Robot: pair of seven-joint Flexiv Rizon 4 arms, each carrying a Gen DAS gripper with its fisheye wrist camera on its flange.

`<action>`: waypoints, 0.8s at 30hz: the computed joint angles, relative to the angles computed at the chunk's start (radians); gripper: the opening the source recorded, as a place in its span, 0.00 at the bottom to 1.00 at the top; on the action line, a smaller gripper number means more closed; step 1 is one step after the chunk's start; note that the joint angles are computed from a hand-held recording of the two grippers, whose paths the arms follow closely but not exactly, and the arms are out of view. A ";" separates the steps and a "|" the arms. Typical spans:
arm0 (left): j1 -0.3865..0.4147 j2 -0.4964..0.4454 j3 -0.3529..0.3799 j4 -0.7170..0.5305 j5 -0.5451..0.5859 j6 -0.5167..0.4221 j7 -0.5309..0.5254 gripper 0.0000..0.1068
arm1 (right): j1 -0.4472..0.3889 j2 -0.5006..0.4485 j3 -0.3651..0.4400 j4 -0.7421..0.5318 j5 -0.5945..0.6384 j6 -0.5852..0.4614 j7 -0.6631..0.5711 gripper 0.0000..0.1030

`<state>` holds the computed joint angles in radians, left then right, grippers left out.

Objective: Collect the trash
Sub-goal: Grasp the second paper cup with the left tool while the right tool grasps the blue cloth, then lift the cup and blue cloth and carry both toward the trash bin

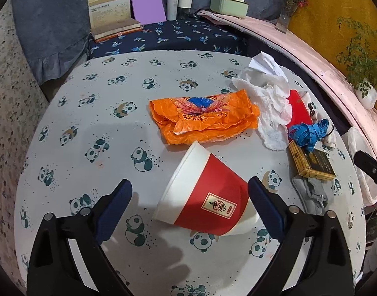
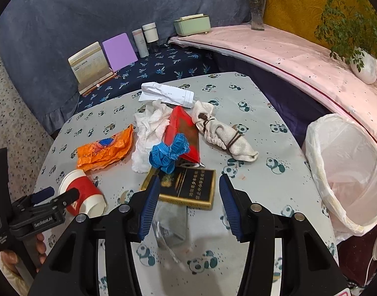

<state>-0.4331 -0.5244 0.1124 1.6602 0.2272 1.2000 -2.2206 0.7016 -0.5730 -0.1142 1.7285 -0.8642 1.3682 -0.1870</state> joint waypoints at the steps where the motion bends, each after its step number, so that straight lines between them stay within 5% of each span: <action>1: 0.019 -0.002 -0.021 0.005 -0.019 0.008 0.020 0.77 | -0.007 -0.011 0.010 -0.016 0.011 -0.004 -0.010 0.48; 5: 0.085 -0.008 -0.102 0.044 -0.121 0.054 0.115 0.62 | -0.031 -0.056 0.049 -0.080 0.082 -0.017 -0.069 0.48; 10: 0.082 0.003 -0.106 0.073 -0.171 0.098 0.173 0.47 | -0.033 -0.103 0.073 -0.150 0.164 -0.046 -0.150 0.48; 15: 0.143 0.024 -0.201 0.132 -0.285 0.161 0.291 0.21 | -0.032 -0.133 0.089 -0.190 0.232 -0.064 -0.213 0.48; 24: 0.116 0.033 -0.207 0.141 -0.377 0.230 0.367 0.07 | -0.029 -0.169 0.086 -0.232 0.319 -0.058 -0.254 0.48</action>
<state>-0.3168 -0.4912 -0.0948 1.8009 -0.1499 1.4299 -1.8532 0.6727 -0.7417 -0.0282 1.4969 -0.5457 1.3103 -0.4407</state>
